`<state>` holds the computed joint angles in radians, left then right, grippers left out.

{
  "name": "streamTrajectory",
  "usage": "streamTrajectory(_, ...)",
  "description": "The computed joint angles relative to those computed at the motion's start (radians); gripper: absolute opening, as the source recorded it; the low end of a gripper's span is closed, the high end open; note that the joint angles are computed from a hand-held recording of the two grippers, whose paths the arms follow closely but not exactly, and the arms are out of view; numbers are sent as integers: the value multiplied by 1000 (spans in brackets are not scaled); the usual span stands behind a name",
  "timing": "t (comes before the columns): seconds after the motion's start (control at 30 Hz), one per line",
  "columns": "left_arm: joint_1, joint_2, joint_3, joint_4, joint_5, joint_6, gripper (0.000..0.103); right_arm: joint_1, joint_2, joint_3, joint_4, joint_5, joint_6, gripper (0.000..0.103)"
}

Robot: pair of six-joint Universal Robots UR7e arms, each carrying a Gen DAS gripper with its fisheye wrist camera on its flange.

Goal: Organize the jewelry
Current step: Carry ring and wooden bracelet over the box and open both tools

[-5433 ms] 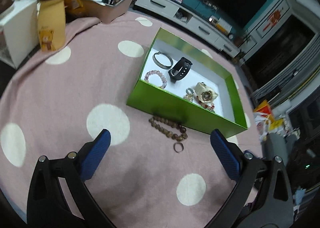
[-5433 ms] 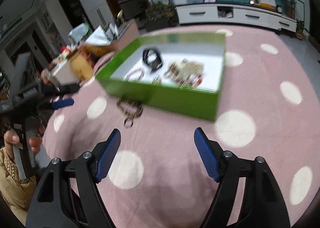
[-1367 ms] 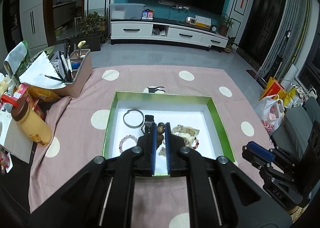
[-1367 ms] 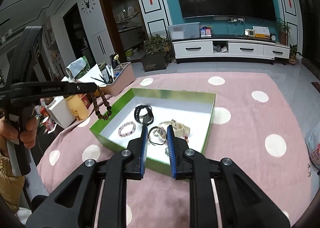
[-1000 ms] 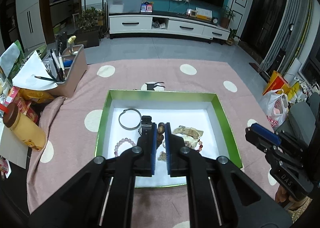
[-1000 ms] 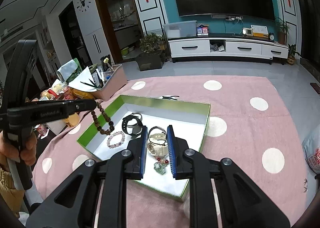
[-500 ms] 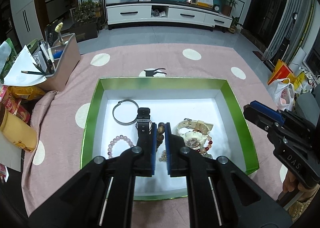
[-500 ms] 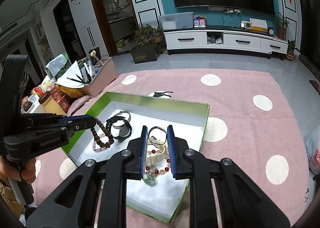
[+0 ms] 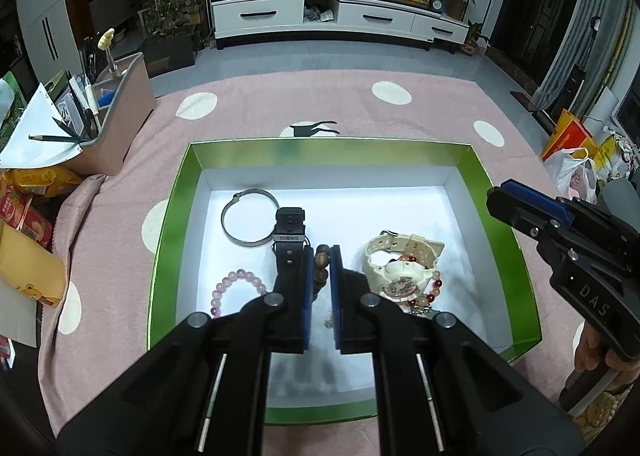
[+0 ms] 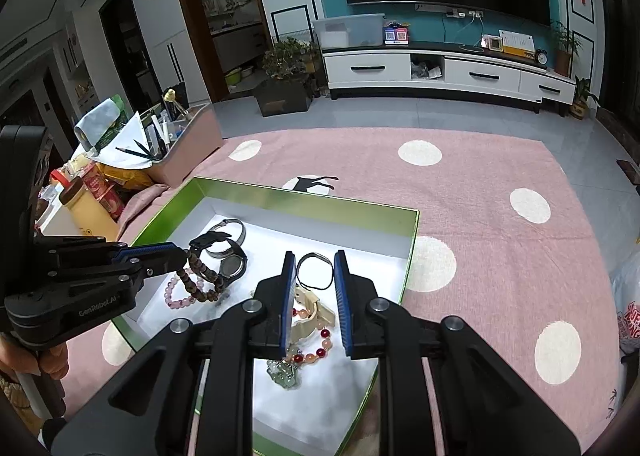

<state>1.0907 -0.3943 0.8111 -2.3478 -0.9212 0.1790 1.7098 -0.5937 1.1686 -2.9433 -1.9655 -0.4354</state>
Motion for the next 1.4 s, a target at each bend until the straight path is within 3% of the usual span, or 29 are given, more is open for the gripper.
streamTrajectory(1.4, 27, 55, -72, 78, 54, 7, 7, 4, 109, -180, 146, -99, 0, 19)
